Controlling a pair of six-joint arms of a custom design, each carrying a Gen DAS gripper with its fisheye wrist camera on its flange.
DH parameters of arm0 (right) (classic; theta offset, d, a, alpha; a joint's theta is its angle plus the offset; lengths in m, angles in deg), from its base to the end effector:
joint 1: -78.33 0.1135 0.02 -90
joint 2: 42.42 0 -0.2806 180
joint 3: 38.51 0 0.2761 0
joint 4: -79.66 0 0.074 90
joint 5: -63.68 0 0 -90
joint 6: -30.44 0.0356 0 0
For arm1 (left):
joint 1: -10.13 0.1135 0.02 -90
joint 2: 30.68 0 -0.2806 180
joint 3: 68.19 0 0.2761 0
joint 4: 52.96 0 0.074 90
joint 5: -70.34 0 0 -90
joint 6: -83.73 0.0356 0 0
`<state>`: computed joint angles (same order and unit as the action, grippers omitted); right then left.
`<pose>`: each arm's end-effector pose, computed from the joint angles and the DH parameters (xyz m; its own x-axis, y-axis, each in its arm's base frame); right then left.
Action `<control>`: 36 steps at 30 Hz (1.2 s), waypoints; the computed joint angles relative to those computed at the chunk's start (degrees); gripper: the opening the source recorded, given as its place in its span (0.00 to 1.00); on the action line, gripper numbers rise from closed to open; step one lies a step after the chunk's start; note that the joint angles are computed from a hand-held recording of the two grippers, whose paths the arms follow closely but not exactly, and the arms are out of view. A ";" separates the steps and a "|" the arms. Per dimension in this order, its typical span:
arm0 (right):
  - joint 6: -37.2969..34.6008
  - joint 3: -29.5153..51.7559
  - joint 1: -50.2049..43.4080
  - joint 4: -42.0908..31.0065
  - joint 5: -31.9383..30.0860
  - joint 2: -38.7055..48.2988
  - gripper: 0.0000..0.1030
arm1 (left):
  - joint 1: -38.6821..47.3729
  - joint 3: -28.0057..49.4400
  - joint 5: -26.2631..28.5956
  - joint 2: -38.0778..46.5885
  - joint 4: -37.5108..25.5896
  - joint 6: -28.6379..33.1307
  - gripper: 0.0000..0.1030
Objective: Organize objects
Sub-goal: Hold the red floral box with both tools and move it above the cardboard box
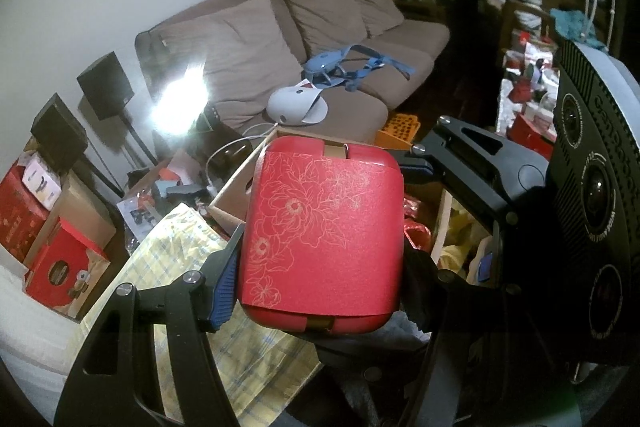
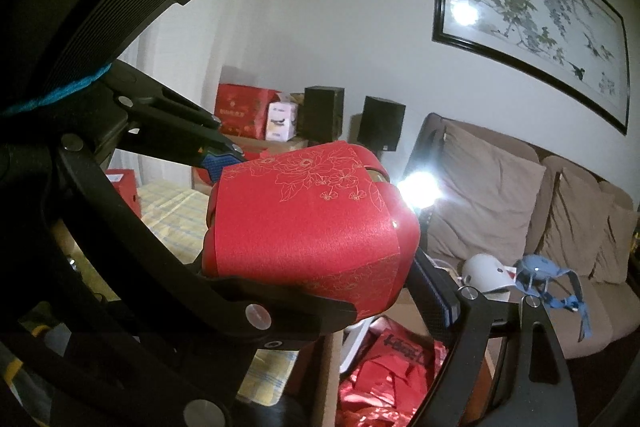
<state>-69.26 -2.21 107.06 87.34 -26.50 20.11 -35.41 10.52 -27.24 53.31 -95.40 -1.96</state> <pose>0.2123 0.1165 0.2056 -0.1936 -0.2982 -0.9347 -0.5234 0.8372 -0.1588 0.2408 -0.2387 0.2863 -0.4682 0.5835 -0.6635 0.6825 0.7158 0.1479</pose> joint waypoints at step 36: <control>0.63 1.01 -7.01 -0.34 -3.71 4.31 0.86 | 0.60 6.86 4.41 10.07 0.27 1.41 0.62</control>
